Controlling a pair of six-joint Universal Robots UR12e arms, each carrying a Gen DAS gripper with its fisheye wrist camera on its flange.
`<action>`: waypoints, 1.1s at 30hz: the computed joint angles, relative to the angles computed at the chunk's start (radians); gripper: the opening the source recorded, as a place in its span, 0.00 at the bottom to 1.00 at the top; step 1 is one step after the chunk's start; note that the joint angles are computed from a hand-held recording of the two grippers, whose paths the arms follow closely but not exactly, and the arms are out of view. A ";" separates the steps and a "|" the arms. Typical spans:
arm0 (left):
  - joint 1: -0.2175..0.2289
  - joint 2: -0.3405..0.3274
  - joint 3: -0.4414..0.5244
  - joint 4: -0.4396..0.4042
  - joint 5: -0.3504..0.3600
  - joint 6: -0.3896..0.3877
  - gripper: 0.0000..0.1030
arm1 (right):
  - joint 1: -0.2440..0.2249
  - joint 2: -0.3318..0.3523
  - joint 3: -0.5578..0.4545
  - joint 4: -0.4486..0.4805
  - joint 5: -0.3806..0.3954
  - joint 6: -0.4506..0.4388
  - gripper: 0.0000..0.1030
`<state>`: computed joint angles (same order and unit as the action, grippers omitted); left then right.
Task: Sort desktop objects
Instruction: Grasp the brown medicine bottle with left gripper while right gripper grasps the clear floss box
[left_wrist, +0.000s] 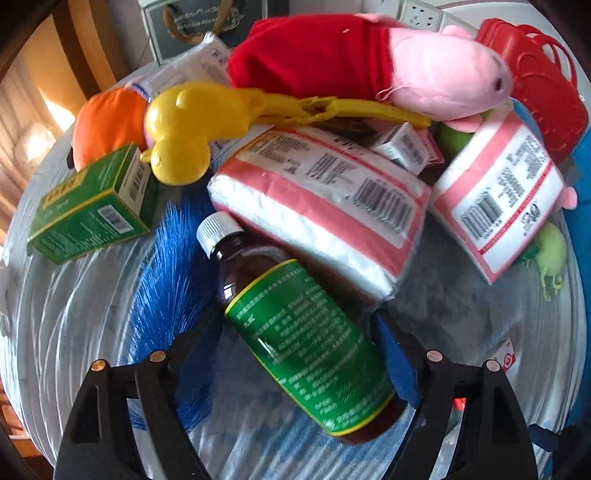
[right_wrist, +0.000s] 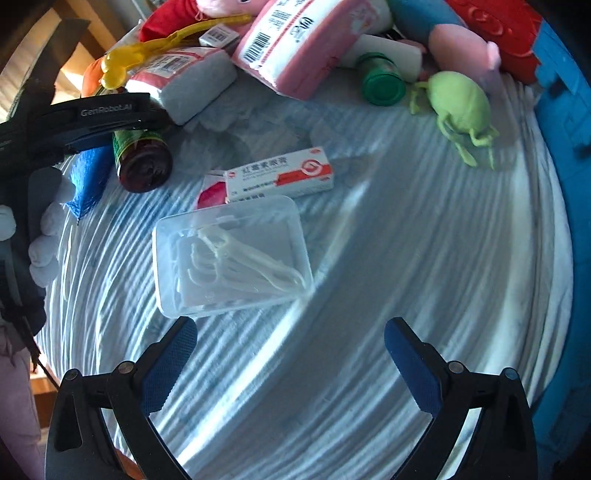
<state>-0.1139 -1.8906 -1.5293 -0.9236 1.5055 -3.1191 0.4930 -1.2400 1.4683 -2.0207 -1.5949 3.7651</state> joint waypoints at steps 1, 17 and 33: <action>0.007 0.001 -0.004 -0.006 -0.024 -0.006 0.79 | 0.000 0.003 -0.004 -0.003 0.002 -0.010 1.00; 0.060 0.202 -0.263 -0.013 -0.060 0.152 0.50 | -0.031 0.012 0.010 -0.113 0.100 -0.013 1.00; 0.040 0.123 -0.143 0.018 -0.053 0.148 0.60 | -0.052 0.034 -0.025 -0.142 0.116 -0.301 1.00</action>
